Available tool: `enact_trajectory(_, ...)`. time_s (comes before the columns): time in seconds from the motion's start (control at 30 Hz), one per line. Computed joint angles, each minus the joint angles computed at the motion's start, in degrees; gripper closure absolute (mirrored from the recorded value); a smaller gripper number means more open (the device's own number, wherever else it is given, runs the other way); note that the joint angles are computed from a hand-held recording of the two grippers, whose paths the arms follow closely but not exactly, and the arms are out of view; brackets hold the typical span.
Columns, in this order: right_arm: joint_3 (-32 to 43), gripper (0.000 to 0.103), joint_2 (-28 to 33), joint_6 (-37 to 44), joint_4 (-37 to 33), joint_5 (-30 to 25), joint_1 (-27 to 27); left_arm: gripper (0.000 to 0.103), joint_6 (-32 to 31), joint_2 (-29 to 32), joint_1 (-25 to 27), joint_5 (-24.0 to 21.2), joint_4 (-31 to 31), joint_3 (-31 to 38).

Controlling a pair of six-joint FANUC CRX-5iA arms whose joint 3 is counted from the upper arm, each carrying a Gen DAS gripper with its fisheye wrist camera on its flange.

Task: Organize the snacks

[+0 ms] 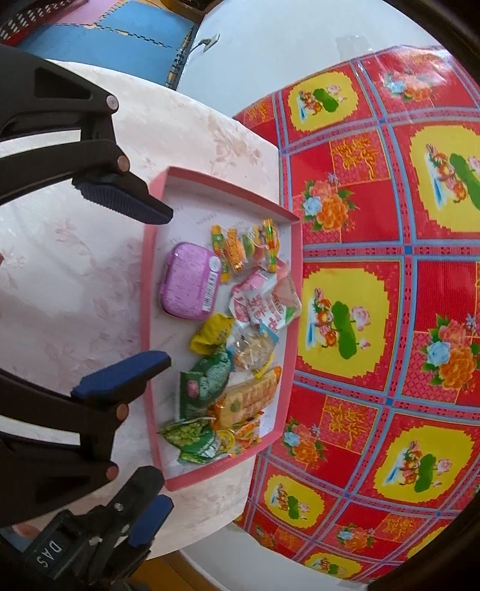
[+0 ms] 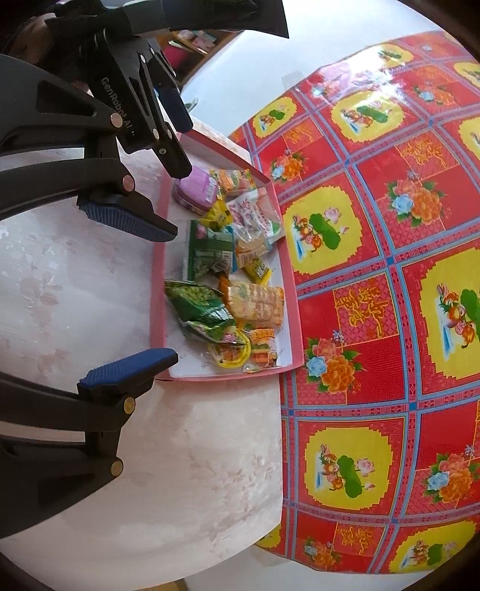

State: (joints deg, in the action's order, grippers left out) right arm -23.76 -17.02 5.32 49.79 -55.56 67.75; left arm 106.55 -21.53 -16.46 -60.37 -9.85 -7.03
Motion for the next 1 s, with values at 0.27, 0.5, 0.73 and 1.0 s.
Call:
enact_trajectory(0.27, 0.32, 0.042, 0.33, -0.04, -1.04, -1.78, 1.7, 0.028, 0.06, -1.31, 0.16, -2.09, -0.29, -0.98)
enact_trajectory(0.5, 0.8, 0.042, 1.19, 0.37, -3.56, -3.02, 2.14, 0.028, -0.62, -1.6, 0.82, -2.96, 0.58, -2.02)
enact_trajectory(0.73, 1.21, 0.042, 1.94, 0.52, -4.89, -3.15, 1.55, 0.028, -1.57, -1.39, 2.15, -3.01, 2.12, -3.19)
enact_trajectory(1.0, 1.79, 0.042, 2.67, 1.08, -6.24, -3.27, 1.01, 0.028, -2.58, -1.06, 3.09, -2.93, 3.18, -3.71)
